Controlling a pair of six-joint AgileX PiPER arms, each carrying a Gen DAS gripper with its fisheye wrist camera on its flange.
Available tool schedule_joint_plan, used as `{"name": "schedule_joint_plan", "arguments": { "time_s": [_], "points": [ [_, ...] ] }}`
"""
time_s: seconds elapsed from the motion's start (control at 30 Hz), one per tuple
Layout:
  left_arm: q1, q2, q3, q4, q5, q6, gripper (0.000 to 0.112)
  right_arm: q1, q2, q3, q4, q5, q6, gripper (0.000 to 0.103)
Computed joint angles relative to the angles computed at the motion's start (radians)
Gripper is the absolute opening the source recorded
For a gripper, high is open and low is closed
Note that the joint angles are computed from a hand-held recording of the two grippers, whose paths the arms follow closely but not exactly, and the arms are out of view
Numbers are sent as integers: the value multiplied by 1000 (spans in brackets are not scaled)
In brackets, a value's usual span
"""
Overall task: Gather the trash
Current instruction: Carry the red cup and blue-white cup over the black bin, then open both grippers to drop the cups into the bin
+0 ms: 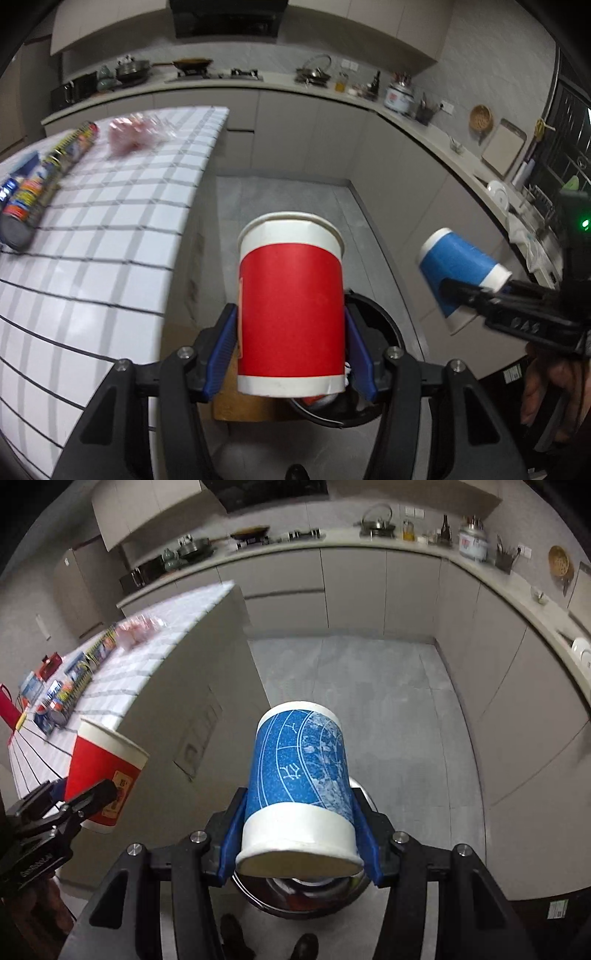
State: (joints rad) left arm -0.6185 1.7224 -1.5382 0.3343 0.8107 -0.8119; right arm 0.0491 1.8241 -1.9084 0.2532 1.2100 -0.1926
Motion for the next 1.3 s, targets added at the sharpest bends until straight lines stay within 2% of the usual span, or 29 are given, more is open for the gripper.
{"name": "schedule_joint_plan", "arguments": {
  "time_s": [0.37,0.67,0.93,0.97,1.0,1.03,1.07,1.1,1.13,1.3],
  "points": [
    [-43,141,-53,-114,6,35,57,-45,23,211,28,-88,-193,56],
    [-39,232,-95,-200,23,70,57,-52,64,304,29,-147,-439,56],
    [-45,291,-143,-210,42,52,60,-44,127,312,35,-159,-562,56],
    [-41,292,-142,-222,33,61,61,-42,132,311,37,-157,-581,58],
    [-38,296,-143,-235,28,75,68,-43,141,305,46,-146,-614,62],
    [-40,313,-165,-211,62,57,88,-38,144,313,41,-161,-636,78],
    [-40,324,-183,-174,101,28,96,-24,140,338,2,-206,-625,97],
    [-42,311,-165,-138,99,-13,99,-18,136,356,-30,-238,-623,99],
    [-34,291,-138,-142,77,-20,99,-25,139,354,-23,-230,-639,99],
    [-39,282,-141,-123,110,-30,100,-65,137,328,18,-209,-625,103]
  ]
}}
